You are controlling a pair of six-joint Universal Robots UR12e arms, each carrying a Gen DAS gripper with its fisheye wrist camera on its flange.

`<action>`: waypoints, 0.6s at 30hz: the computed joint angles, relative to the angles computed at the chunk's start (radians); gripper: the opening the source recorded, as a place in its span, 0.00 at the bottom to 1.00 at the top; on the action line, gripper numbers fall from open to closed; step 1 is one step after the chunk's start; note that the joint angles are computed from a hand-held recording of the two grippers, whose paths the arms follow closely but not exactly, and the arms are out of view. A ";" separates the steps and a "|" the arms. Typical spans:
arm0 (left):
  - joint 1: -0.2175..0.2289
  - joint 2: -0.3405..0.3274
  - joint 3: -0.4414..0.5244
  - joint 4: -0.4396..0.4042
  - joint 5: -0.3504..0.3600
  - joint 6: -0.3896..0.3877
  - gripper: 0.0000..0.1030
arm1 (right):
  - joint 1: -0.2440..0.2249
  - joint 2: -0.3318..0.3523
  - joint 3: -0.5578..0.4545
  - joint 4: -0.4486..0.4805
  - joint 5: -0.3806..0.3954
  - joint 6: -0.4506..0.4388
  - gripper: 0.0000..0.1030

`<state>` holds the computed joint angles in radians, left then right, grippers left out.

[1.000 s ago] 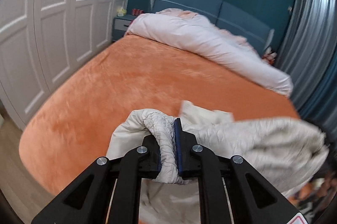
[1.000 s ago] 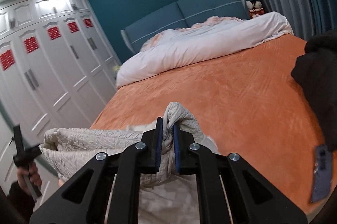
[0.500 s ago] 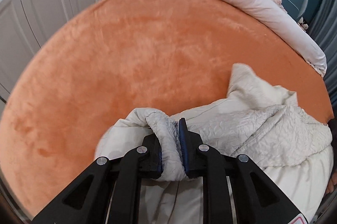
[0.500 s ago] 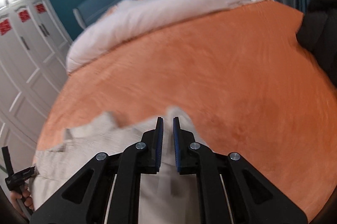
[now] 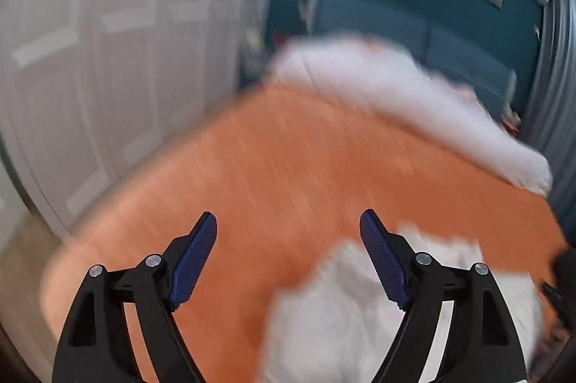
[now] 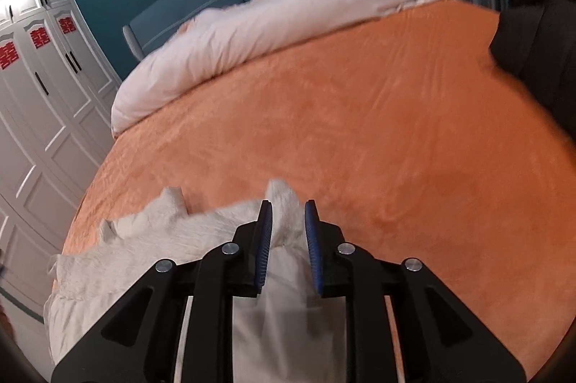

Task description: Fold large clothes

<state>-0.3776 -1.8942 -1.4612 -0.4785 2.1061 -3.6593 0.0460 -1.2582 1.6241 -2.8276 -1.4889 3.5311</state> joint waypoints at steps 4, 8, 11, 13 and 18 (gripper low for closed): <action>-0.028 -0.032 0.073 -0.024 0.054 0.092 0.76 | 0.034 -0.015 -0.020 -0.045 0.024 -0.057 0.18; -0.056 -0.116 0.153 -0.023 -0.113 0.104 0.76 | 0.109 0.012 -0.088 0.011 0.073 -0.219 0.18; -0.080 -0.199 0.231 -0.108 -0.196 0.117 0.77 | 0.151 0.043 -0.124 0.079 0.076 -0.323 0.18; -0.093 -0.241 0.271 -0.172 -0.194 0.131 0.77 | 0.172 0.069 -0.149 0.140 0.041 -0.385 0.17; -0.080 -0.283 0.293 -0.283 -0.180 0.087 0.80 | 0.144 0.097 -0.164 0.202 -0.008 -0.321 0.14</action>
